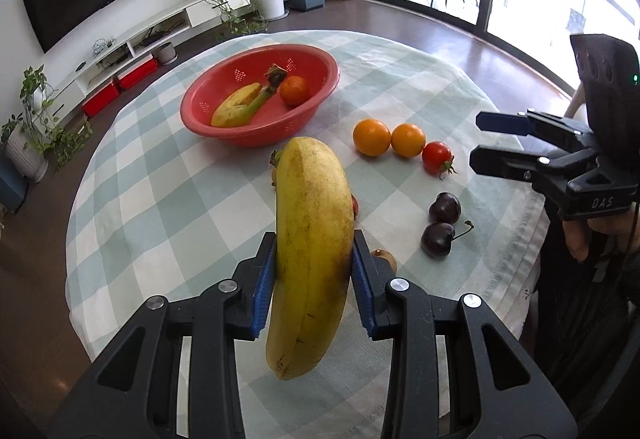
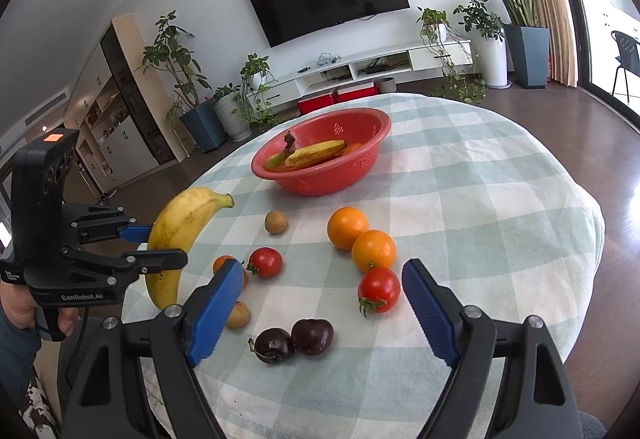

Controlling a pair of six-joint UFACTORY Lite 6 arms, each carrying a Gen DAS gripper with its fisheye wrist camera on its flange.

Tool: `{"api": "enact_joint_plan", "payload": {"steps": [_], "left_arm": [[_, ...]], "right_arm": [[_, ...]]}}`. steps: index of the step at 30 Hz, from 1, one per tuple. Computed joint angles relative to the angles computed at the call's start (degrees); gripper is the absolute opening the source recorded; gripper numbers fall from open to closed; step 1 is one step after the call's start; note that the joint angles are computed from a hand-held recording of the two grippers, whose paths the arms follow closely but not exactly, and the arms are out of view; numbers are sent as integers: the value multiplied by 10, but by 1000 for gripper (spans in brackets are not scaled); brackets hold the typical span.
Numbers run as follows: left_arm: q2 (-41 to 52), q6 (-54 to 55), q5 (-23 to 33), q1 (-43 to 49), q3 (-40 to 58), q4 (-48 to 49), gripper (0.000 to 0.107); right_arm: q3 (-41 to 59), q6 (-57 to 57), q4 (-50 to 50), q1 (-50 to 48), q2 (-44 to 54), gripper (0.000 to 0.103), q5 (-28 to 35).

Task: Organize fruits
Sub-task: 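Lift the second banana off the cloth with the left tool, then reach the right tool to a dark cherry and grasp it while the left tool holds the banana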

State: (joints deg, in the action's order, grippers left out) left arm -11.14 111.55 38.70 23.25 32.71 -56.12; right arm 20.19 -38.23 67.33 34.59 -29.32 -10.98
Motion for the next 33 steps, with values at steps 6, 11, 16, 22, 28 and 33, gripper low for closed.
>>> {"api": "enact_joint_plan", "payload": {"steps": [6, 11, 16, 22, 28, 33], "left_arm": [[28, 5, 146, 140, 48, 5, 33], [58, 18, 237, 237, 70, 17, 33], [85, 36, 288, 300, 70, 40, 33], [102, 52, 319, 337, 56, 57, 33], [112, 63, 326, 344, 45, 62, 32], [127, 61, 332, 350, 51, 64, 33]], "right_arm": [[24, -225, 226, 60, 27, 73, -29], [47, -330, 373, 131, 76, 63, -65], [68, -400, 457, 158, 105, 56, -78], [76, -518, 608, 145, 111, 53, -30], [111, -511, 604, 144, 168, 51, -27], [153, -479, 551, 152, 215, 49, -52]]}}
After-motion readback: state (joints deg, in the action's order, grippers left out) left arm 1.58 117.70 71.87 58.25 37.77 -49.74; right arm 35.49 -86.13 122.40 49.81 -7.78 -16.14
